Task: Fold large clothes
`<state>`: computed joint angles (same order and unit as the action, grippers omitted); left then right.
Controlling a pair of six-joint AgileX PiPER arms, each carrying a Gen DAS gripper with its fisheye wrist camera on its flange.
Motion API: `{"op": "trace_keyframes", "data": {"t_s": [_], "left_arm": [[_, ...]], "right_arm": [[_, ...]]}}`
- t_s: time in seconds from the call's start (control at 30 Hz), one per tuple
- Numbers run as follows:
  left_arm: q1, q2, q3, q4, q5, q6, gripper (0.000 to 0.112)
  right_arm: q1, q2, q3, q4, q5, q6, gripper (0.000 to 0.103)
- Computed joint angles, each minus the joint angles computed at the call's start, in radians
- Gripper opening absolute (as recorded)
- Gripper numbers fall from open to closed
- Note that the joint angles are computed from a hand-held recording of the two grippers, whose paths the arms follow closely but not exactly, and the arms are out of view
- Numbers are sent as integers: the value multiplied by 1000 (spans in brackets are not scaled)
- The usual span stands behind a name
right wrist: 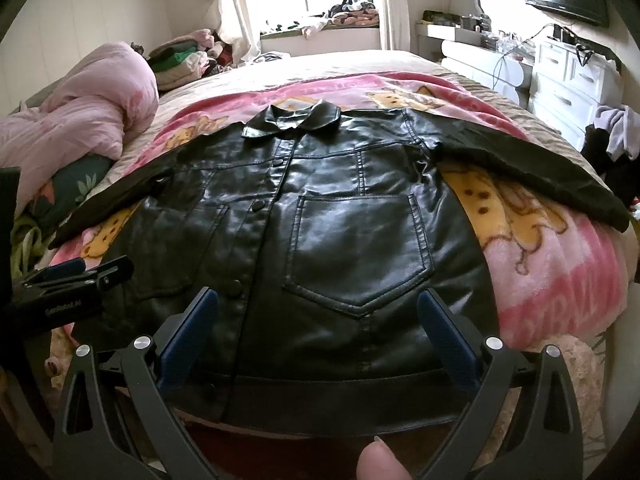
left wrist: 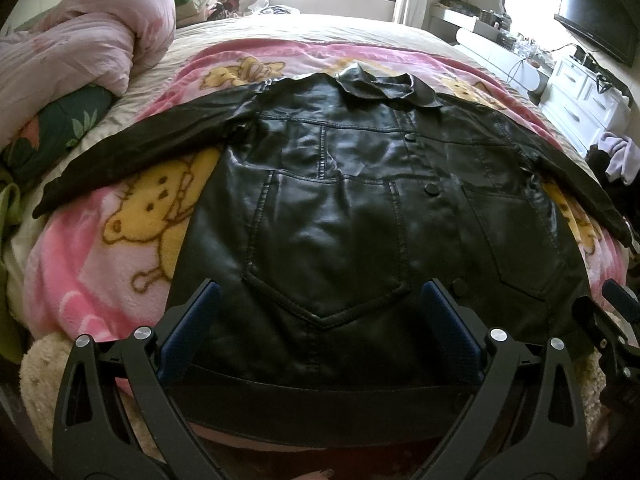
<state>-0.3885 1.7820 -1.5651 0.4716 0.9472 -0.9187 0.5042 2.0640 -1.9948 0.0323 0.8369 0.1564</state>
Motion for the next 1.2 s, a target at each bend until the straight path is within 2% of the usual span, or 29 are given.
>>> {"op": "trace_keyframes", "data": {"t_s": [1.2], "left_arm": [[8, -6, -24, -21, 16, 25, 94]], "right_arm": [[17, -5, 6, -27, -11, 18, 99]]}}
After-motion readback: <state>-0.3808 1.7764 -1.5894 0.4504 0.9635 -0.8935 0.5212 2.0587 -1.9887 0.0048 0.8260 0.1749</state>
